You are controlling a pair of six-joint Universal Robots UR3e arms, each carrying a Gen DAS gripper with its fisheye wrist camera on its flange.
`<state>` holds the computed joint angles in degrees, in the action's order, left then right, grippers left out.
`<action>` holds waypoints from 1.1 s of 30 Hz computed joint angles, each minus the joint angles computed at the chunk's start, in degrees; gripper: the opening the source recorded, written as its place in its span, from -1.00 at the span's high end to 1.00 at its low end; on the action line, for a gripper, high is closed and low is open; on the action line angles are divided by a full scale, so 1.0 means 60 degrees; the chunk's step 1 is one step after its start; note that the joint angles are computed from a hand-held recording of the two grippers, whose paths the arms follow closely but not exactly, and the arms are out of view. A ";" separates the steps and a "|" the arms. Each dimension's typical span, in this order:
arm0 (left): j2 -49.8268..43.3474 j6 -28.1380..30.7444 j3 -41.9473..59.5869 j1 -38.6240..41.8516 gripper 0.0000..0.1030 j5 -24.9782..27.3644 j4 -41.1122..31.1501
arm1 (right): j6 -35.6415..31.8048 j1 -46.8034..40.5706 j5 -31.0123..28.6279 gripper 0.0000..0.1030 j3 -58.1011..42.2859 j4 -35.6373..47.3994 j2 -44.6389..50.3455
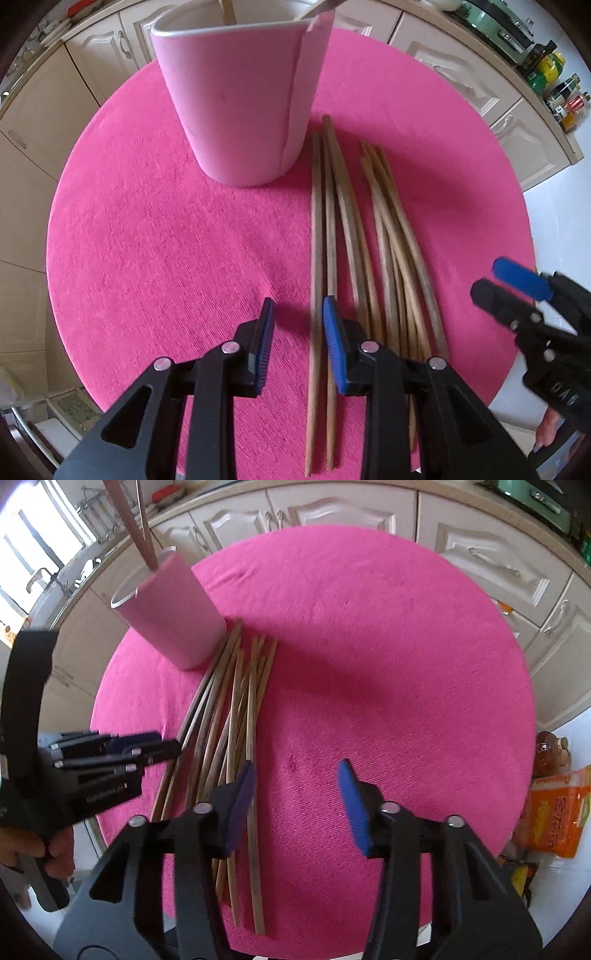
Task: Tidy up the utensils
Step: 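Lower the left gripper onto the chopstick pile and grasp another chopstick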
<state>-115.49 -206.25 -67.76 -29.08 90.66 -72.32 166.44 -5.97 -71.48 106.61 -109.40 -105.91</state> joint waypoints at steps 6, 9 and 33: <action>-0.0626 0.0289 0.0988 -0.0028 0.48 0.0079 -0.0692 | 0.0189 0.0612 -0.0036 0.45 -0.0439 -0.0063 0.0760; -0.1004 0.0305 0.1642 -0.0115 0.49 0.0128 -0.1071 | 0.0358 0.0997 -0.0223 0.53 -0.0825 -0.0122 0.1323; 0.0322 0.0721 -0.0123 0.0544 0.88 -0.0724 -0.0376 | 0.0331 0.0845 0.0437 0.87 -0.2789 0.1516 0.3164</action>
